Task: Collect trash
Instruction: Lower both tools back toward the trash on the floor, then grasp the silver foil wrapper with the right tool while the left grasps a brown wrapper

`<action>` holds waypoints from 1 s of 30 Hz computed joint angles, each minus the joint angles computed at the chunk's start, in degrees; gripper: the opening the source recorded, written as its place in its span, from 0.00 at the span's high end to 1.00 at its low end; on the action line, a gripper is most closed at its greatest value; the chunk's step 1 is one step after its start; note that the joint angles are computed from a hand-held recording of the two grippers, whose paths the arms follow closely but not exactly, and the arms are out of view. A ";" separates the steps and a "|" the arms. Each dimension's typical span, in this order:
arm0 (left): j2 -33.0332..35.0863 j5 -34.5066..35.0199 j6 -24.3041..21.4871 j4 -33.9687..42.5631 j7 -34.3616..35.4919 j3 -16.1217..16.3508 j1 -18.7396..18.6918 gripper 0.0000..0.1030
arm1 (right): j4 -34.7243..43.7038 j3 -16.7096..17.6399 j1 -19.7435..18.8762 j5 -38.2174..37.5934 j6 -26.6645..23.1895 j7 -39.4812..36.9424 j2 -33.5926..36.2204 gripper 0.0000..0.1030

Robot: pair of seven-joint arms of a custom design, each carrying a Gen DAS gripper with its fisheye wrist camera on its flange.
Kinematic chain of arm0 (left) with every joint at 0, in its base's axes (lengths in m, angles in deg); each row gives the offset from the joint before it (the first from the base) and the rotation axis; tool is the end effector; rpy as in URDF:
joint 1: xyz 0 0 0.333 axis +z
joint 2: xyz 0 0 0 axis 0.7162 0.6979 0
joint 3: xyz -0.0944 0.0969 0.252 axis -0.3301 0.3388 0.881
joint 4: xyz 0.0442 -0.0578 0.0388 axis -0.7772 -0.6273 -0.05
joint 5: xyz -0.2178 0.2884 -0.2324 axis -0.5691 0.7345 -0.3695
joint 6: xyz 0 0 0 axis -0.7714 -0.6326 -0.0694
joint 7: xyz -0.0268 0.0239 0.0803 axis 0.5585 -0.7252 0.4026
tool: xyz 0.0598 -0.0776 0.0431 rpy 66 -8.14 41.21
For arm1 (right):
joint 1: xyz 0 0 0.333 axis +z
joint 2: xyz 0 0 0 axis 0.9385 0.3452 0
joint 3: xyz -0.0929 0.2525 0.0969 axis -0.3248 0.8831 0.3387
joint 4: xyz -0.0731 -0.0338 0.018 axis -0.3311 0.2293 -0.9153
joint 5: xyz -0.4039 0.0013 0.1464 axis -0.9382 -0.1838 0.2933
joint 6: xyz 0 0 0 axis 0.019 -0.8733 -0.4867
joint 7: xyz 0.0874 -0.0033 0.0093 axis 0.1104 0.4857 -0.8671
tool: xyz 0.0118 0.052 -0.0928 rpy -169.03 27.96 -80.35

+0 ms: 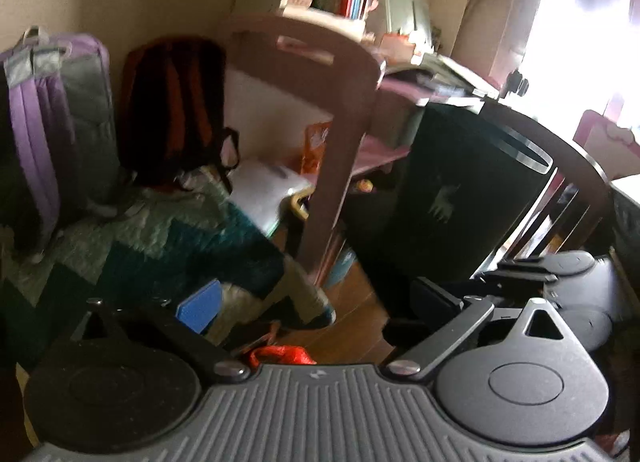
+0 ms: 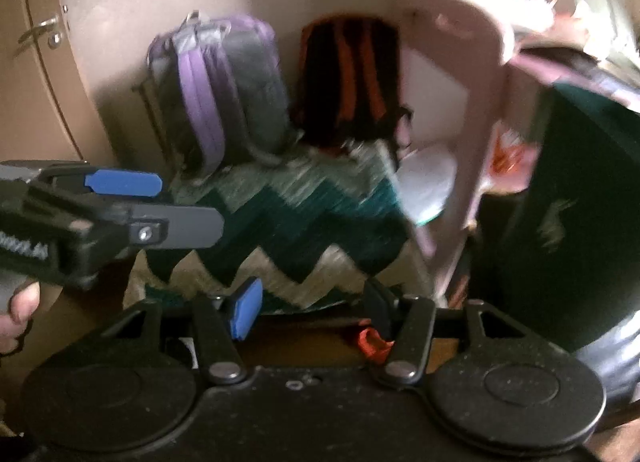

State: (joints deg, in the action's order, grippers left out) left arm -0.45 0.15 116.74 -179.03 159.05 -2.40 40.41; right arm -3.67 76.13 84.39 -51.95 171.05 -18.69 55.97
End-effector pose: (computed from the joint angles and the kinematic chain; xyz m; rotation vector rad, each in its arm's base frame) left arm 0.4116 -0.1330 0.8661 -1.7659 1.7138 -0.9987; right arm 0.4711 0.1492 0.8665 -2.1216 0.9485 -0.3595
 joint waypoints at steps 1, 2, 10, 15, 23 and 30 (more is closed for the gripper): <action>-1.23 -0.46 0.56 -2.41 0.57 0.75 -0.10 0.01 | -0.82 0.57 0.21 -0.15 0.30 0.96 0.30 0.46; -2.38 -0.94 0.91 -4.87 1.01 1.47 -0.08 0.01 | -1.20 1.05 0.45 -0.25 0.40 1.97 0.90 0.46; -6.77 -3.44 1.58 -20.32 0.30 4.76 2.95 0.01 | -6.31 4.24 2.05 -5.00 1.14 9.81 6.38 0.46; -6.67 -1.69 3.04 -27.96 1.47 4.86 5.10 0.01 | -10.56 4.73 2.51 -7.30 2.45 13.03 9.47 0.46; 1.10 -4.83 -2.75 -32.50 -5.29 5.36 7.62 0.02 | -10.86 5.32 2.89 -10.31 1.58 18.26 17.84 0.46; 9.95 -3.04 -6.81 -32.43 -2.75 5.01 8.18 0.02 | -7.75 6.10 4.11 -13.44 0.50 22.91 27.16 0.46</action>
State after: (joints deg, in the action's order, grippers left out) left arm 9.51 -2.90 109.94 -211.46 156.31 2.61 48.58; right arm -11.42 82.23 88.49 -65.39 171.55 4.22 83.13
